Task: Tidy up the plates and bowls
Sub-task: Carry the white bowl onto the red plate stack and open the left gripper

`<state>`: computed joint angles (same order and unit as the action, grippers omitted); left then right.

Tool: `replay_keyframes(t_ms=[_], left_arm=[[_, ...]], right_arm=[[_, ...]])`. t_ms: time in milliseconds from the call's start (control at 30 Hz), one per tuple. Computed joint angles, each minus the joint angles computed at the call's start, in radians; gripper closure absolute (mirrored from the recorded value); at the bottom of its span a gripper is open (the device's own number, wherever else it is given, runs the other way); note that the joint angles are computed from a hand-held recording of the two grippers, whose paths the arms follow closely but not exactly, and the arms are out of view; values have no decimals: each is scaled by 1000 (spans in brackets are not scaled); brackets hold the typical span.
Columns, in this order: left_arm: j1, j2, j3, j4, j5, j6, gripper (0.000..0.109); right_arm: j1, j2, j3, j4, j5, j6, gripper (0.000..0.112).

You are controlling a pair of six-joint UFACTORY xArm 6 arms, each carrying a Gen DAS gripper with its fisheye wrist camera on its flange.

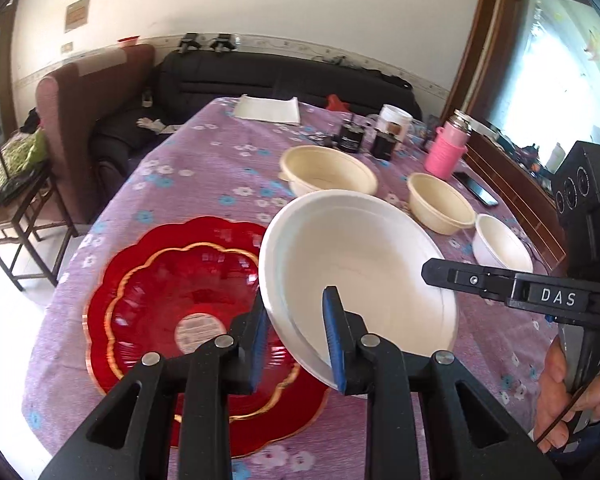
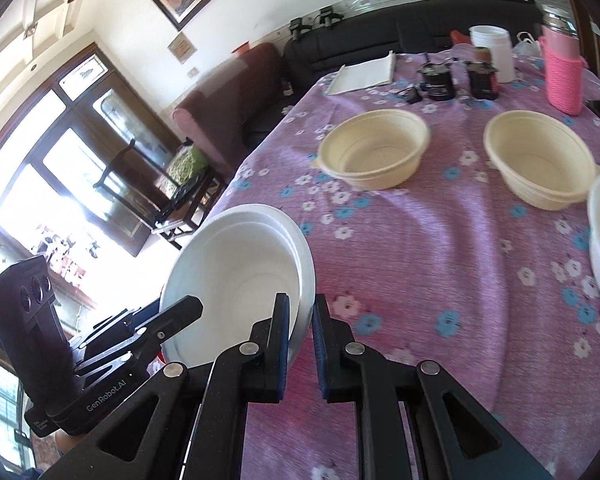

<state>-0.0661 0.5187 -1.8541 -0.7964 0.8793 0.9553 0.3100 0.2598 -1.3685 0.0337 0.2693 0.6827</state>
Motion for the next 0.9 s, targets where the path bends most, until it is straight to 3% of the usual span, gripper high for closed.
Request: replay_keyframes(t_ms=[200, 467, 667, 900], left_arm=[[44, 68, -83, 24, -7, -64, 85], [80, 169, -197, 79, 18, -155, 85], [88, 229, -264, 108, 39, -203, 85], [90, 281, -331, 131, 63, -243, 85]], right_arm=[[25, 176, -240, 133, 113, -143, 99], [38, 365, -499, 185, 255, -193, 99], [40, 456, -628, 179, 325, -188, 99], [43, 479, -662, 170, 349, -184, 98]])
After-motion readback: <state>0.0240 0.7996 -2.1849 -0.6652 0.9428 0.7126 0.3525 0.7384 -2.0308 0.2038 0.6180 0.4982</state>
